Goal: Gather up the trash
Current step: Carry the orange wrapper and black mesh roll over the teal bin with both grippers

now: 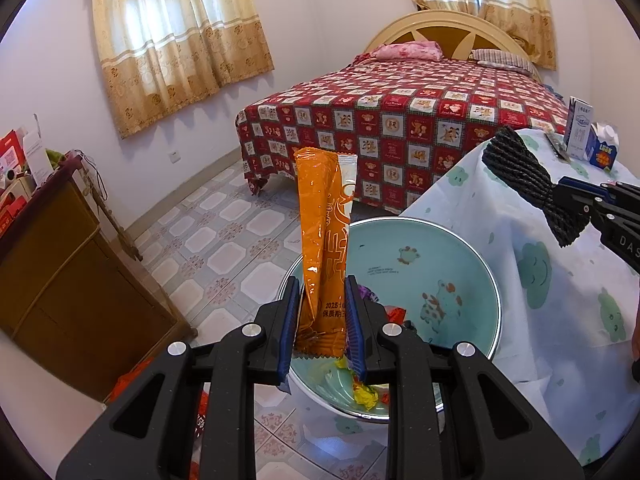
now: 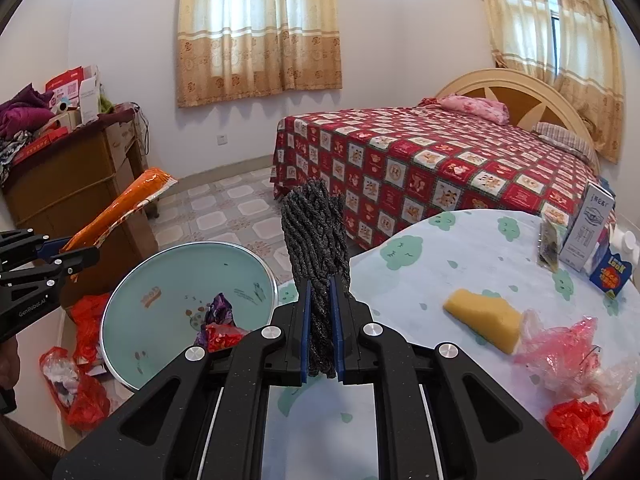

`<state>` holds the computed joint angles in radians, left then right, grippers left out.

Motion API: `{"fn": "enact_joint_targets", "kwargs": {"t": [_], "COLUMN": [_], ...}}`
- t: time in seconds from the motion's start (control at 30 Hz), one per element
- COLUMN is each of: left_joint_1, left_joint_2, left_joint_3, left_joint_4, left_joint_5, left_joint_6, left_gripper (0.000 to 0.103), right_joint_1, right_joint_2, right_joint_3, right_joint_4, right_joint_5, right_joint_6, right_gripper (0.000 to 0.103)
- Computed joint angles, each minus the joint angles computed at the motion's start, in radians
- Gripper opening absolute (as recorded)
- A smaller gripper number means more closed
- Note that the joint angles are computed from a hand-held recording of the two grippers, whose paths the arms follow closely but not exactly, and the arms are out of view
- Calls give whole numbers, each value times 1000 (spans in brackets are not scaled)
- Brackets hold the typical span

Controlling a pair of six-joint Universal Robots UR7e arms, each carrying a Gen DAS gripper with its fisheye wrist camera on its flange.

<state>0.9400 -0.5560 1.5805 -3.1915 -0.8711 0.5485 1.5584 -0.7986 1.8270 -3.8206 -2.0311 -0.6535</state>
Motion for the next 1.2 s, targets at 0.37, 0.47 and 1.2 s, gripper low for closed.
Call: {"fn": "enact_joint_targets", "kwargs": {"t": [0.37, 0.47, 1.2], "left_joint_1": [6, 8, 17], "left_joint_2": [-2, -1, -1], "left_joint_3": [1, -3, -9], "left_joint_4": [-3, -3, 11], "left_joint_5": [7, 12, 27], "left_joint_6": [2, 0, -11], "left_gripper": [23, 23, 24], "right_joint_1": [8, 9, 20], "right_joint_2": [16, 20, 38], "right_joint_3": [-17, -20, -35], "right_joint_4": [16, 19, 37], "right_joint_5": [4, 6, 18], "right_joint_6": [-15, -24, -49], "right_gripper": [10, 10, 10]}}
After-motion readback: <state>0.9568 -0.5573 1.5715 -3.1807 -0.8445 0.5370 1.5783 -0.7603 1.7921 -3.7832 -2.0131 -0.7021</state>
